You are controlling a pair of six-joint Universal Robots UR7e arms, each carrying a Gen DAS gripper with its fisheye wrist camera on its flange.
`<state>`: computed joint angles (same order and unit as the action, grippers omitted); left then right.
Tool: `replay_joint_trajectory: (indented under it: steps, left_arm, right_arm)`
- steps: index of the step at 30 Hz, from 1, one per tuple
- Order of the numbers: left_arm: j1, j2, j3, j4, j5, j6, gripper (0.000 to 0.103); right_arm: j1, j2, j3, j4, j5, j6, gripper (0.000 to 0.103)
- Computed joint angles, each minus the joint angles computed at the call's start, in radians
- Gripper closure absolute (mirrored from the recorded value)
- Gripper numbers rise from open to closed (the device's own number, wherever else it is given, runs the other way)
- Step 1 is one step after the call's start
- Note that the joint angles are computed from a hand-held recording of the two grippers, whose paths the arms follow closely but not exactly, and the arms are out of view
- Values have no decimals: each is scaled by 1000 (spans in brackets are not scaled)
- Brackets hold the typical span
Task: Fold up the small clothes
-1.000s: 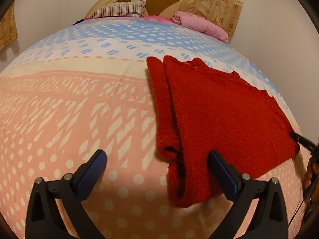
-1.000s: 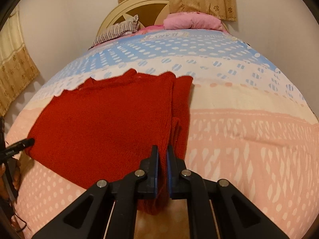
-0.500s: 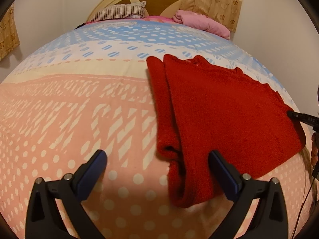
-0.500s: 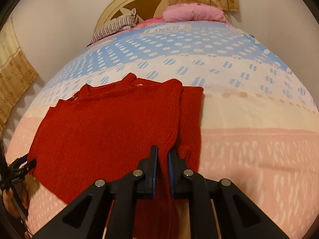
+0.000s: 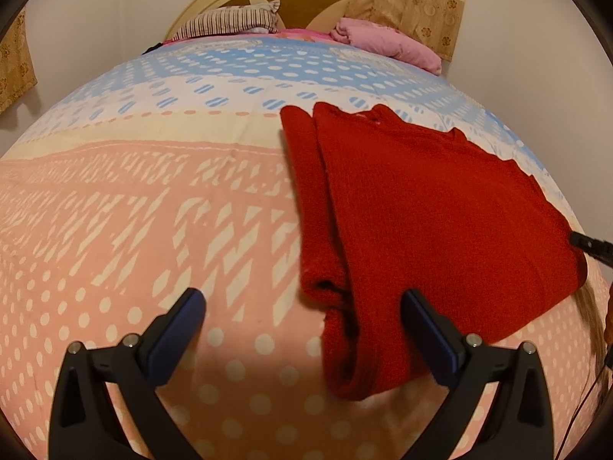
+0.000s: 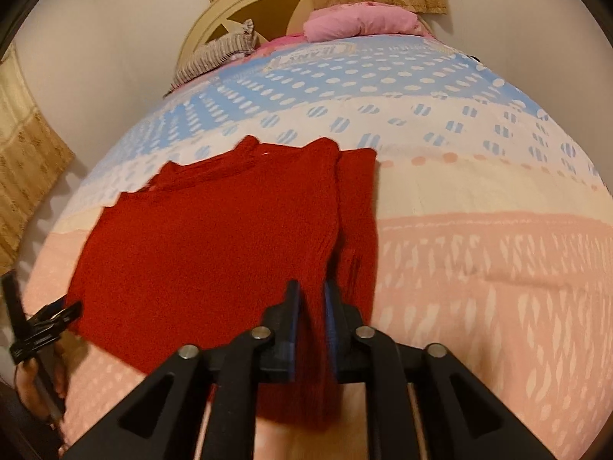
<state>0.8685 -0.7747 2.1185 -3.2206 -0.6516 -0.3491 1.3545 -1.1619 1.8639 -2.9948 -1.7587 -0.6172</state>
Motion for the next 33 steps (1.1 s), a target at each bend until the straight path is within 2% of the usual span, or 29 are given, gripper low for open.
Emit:
replay_joint_trajectory:
  steps: [1,2,7,11,15,20,22,24,26,28,33]
  left_arm:
    - [0,-1,1,1,1,0,0]
    - [0,0,0,0,1,0,0]
    - [0,2,-2,5,5,0,0]
    - [-3,4,-2,5,13,0,0]
    - [0,1,-2,8,4,-1,0]
    - [-6,-13,3,26,4,2,0]
    - [-5,-37,25,-28,-36,29,0]
    - [4,-66,40,-47,-75,28,0]
    - [26,-103,35,-22,-118,17,0]
    - [53,-132,19,9,-147,6,0]
    - [121,-154,-57,71,-266,-18,0]
  right_arm:
    - [-5,-11,17,-4,15,-4,67]
    - [-9,-17,34,-22,23,-11,66]
    - [-14,-15,75,-62,-44,-47,66]
    - [-34,-35,91,-61,-18,-33,66]
    - [-13,-51,125,-132,-42,-43,66]
    - [20,-85,178,-165,18,-73,66]
    - [36,-86,194,-156,41,-86,65]
    - [63,-72,210,-156,45,-128,59]
    - [94,-48,233,-193,39,-183,48]
    - [129,-15,249,-220,38,-233,44]
    - [205,75,262,-281,-7,-306,43]
